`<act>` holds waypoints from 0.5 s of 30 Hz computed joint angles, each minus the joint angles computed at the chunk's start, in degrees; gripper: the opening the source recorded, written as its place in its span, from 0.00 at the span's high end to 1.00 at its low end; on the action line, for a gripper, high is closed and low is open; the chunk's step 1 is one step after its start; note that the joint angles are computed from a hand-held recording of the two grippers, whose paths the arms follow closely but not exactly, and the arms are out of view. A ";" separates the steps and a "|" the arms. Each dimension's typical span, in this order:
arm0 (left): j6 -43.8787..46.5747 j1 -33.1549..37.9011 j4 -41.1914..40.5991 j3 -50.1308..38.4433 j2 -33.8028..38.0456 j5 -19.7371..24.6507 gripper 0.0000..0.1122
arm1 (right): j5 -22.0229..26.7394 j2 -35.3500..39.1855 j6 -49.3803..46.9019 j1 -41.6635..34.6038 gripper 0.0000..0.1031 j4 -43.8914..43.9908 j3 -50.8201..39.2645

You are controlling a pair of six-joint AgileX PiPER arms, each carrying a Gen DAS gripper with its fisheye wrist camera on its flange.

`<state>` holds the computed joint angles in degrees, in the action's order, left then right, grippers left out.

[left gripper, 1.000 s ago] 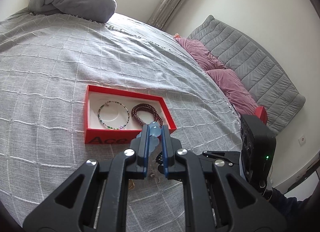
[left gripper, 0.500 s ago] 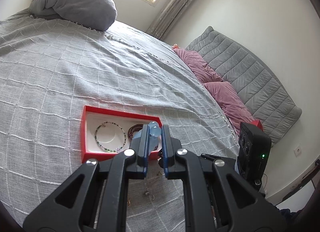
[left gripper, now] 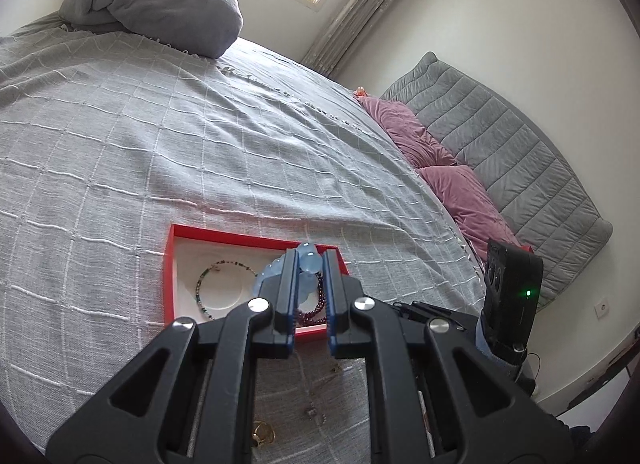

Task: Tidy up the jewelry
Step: 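Lower the light-blue bracelet into the red box with the left tool while the right tool drops the earring there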

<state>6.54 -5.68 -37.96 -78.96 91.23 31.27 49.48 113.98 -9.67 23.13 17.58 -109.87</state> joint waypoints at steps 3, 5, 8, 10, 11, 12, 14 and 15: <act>0.51 0.25 -0.92 0.14 0.61 -0.08 0.88 | 0.55 1.04 0.49 -0.08 0.81 -0.62 -1.22; 0.17 0.34 -0.57 0.20 0.90 -0.16 0.88 | 1.02 1.69 0.66 -0.27 0.81 -0.47 -1.99; -1.77 0.39 1.06 -0.06 1.32 -0.12 0.88 | 1.62 2.60 0.48 -0.45 0.81 0.02 -3.03; -2.46 0.46 1.87 -0.13 1.46 0.03 0.88 | 1.67 2.81 0.26 -0.45 0.81 0.01 -3.20; -3.19 0.36 2.71 -0.29 1.57 0.10 0.88 | 1.76 2.93 0.07 -0.51 0.81 0.24 -3.34; -4.03 0.33 3.67 -0.40 1.63 0.23 0.88 | 1.82 2.98 0.06 -0.47 0.81 0.27 -3.39; -6.27 0.16 6.03 -0.78 1.92 0.50 0.88 | 2.11 3.29 0.04 -0.47 0.81 0.30 -3.78; -7.98 -0.02 7.98 -1.09 2.17 0.59 0.88 | 2.15 3.37 -0.18 -0.51 0.81 0.51 -3.85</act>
